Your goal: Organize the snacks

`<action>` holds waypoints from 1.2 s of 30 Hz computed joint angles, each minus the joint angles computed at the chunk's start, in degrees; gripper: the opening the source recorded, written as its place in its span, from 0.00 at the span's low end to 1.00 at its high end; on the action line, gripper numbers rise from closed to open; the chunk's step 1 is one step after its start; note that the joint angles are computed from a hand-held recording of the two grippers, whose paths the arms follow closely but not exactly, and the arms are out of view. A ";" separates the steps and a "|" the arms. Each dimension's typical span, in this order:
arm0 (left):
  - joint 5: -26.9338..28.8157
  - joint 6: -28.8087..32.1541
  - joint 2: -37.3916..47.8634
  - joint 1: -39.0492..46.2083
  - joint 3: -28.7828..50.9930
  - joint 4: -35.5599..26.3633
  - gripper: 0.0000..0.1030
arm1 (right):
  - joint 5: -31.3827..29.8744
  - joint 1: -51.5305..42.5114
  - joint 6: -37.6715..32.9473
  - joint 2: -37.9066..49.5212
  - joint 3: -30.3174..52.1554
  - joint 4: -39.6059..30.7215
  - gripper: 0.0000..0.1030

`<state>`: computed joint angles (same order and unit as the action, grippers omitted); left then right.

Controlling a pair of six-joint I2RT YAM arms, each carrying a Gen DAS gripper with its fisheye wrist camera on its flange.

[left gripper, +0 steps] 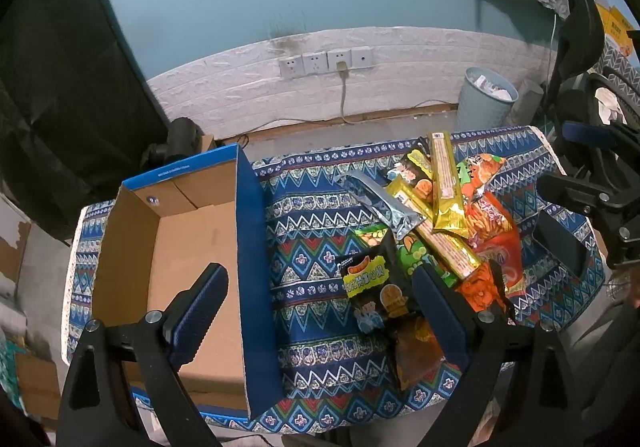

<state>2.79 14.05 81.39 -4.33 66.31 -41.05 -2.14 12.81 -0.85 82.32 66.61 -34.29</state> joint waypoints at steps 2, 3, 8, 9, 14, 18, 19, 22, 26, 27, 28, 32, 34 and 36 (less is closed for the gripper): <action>0.09 0.06 -0.13 0.00 -0.19 -0.02 0.92 | 0.16 0.13 -0.09 0.24 0.00 0.13 0.97; 0.15 0.05 -0.13 0.00 -0.20 -0.05 0.92 | 0.19 0.19 -0.11 0.40 0.11 0.10 0.97; 0.45 0.22 -0.05 0.10 -0.07 -0.28 0.92 | 0.41 0.35 -0.36 0.72 0.21 -0.11 0.97; 0.57 0.30 -0.07 0.22 -0.08 -0.33 0.92 | 0.41 0.35 -0.36 0.72 0.21 -0.11 0.97; 0.75 0.36 0.33 0.25 0.18 -0.70 0.92 | 0.52 0.48 -0.36 0.86 0.22 -0.13 0.97; 0.72 0.37 0.11 0.14 -0.13 -0.66 0.92 | 0.57 0.40 -0.48 0.86 0.17 -0.06 0.97; 0.78 0.38 0.10 0.18 -0.14 -0.66 0.92 | 0.57 0.31 -0.57 0.80 0.02 0.00 0.97; 0.84 0.29 0.08 0.11 -0.31 -0.71 0.92 | 0.63 0.33 -0.53 0.80 -0.06 -0.07 0.97; 0.78 0.43 0.28 0.03 -0.32 -0.83 0.92 | 0.66 0.32 -0.66 0.86 0.10 -0.14 0.97; 0.74 0.40 0.38 -0.06 -0.17 -0.94 0.92 | 0.62 0.21 -0.77 0.78 -0.07 -0.03 0.97; 0.77 0.42 0.51 -0.06 -0.06 -1.00 0.92 | 0.59 0.17 -0.80 0.80 -0.04 -0.06 0.97; 0.84 0.48 0.48 -0.04 -0.16 -0.90 0.92 | 0.60 0.26 -0.68 0.89 0.26 -0.33 0.97; 0.73 0.41 0.54 -0.09 -0.08 -0.95 0.92 | 0.62 0.27 -0.68 0.91 0.29 -0.36 0.97; 0.85 0.47 0.59 -0.08 -0.13 -1.02 0.92 | 0.65 0.25 -0.77 0.90 0.28 -0.36 0.97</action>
